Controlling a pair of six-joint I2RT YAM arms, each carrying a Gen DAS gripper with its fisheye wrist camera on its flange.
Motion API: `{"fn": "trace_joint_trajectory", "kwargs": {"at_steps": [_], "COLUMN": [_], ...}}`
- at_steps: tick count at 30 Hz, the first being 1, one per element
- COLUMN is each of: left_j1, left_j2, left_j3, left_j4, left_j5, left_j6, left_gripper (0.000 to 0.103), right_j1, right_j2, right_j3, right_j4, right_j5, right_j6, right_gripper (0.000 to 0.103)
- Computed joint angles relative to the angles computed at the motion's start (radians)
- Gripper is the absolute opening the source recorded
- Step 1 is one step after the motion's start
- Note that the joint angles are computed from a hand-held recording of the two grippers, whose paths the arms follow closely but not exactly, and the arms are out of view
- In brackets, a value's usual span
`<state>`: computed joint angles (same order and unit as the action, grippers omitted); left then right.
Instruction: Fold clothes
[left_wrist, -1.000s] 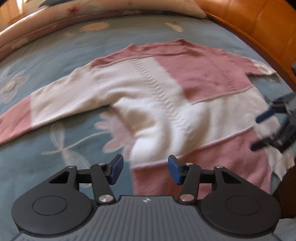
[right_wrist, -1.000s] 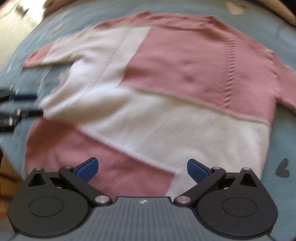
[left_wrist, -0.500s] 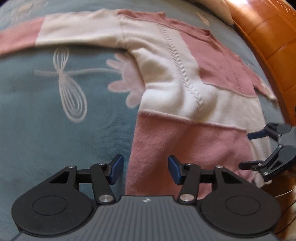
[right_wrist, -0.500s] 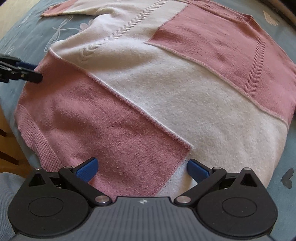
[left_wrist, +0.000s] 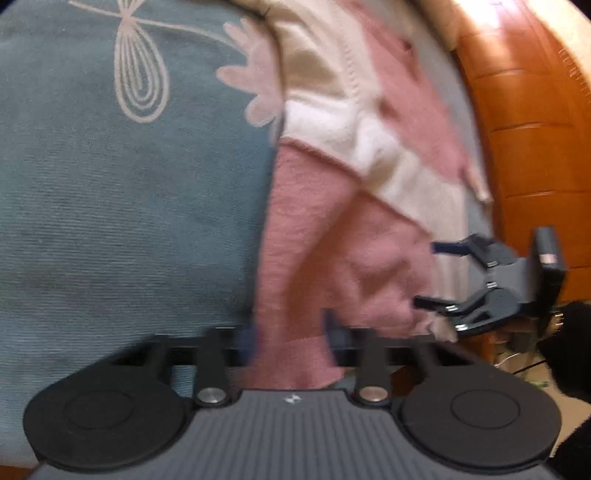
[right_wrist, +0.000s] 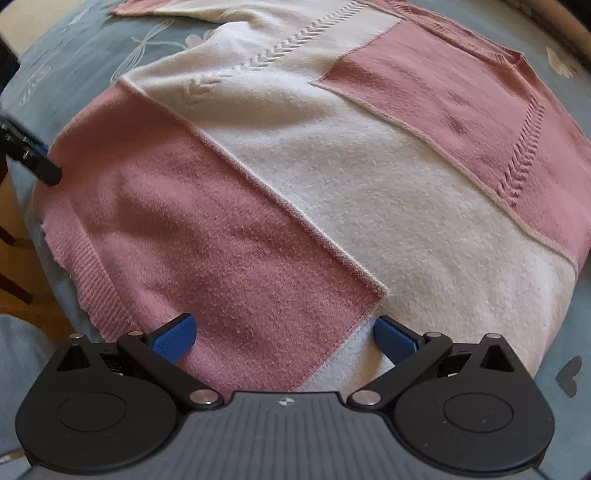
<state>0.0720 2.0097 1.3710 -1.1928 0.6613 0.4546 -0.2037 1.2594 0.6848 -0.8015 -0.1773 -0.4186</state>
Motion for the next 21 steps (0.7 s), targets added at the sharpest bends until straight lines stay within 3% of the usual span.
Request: {"fn": "trace_joint_trajectory", "kwargs": {"at_steps": [2, 4, 6, 10, 13, 16, 21], "left_j1": [-0.004, 0.012, 0.023, 0.037, 0.049, 0.053, -0.028], "left_j2": [0.022, 0.037, 0.030, 0.038, 0.018, 0.026, 0.105], "left_j3": [0.036, 0.078, 0.082, 0.103, 0.124, 0.217, 0.387], "left_j4": [-0.060, -0.199, -0.234, -0.226, -0.231, -0.269, -0.150], "left_j5": [-0.016, 0.034, 0.009, -0.126, -0.193, -0.177, -0.063], "left_j6": [-0.001, 0.078, 0.106, 0.073, 0.099, 0.105, 0.004], "left_gripper": [0.004, 0.004, 0.005, 0.010, 0.019, 0.025, 0.033], "right_j1": [-0.013, -0.044, -0.093, -0.154, -0.148, -0.160, -0.167], "right_j2": [0.004, 0.015, 0.032, 0.057, 0.055, 0.083, 0.061], "right_j3": [0.017, 0.050, 0.092, 0.120, 0.122, 0.160, 0.153], "right_j4": [-0.029, -0.081, -0.143, -0.177, -0.166, -0.171, -0.152], "right_j5": [-0.017, -0.037, -0.071, -0.095, -0.083, -0.108, -0.159], "right_j6": [-0.027, -0.061, -0.095, -0.106, -0.097, -0.093, -0.016], "right_gripper": [0.103, 0.097, 0.094, 0.094, 0.094, 0.094, 0.093]}}
